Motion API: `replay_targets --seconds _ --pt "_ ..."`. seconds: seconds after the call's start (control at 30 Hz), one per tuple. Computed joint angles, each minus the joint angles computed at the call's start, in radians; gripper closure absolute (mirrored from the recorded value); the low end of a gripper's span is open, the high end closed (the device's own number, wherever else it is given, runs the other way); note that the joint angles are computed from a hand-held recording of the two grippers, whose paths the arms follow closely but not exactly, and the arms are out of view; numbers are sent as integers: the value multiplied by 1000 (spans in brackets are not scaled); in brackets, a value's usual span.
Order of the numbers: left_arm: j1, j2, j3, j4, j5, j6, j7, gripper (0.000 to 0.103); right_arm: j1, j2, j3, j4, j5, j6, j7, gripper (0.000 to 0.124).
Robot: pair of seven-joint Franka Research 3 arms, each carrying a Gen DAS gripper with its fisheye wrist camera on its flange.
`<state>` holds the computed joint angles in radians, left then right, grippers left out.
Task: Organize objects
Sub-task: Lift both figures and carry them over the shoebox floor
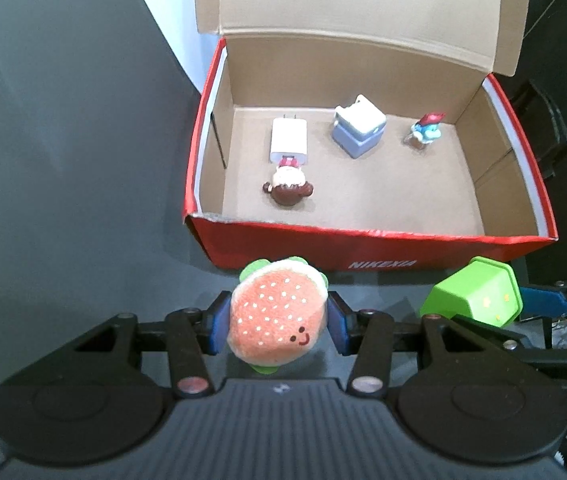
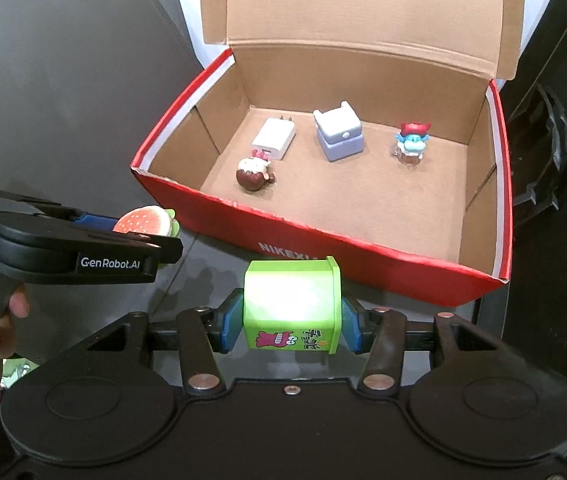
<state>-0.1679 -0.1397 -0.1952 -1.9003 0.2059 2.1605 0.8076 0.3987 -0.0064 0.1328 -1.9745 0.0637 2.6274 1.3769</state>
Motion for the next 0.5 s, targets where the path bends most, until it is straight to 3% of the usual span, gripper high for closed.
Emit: replay_targets --seconds 0.5 --pt "5 -11 3 53 13 27 36 55 -5 -75 -15 -53 287 54 -189 75"
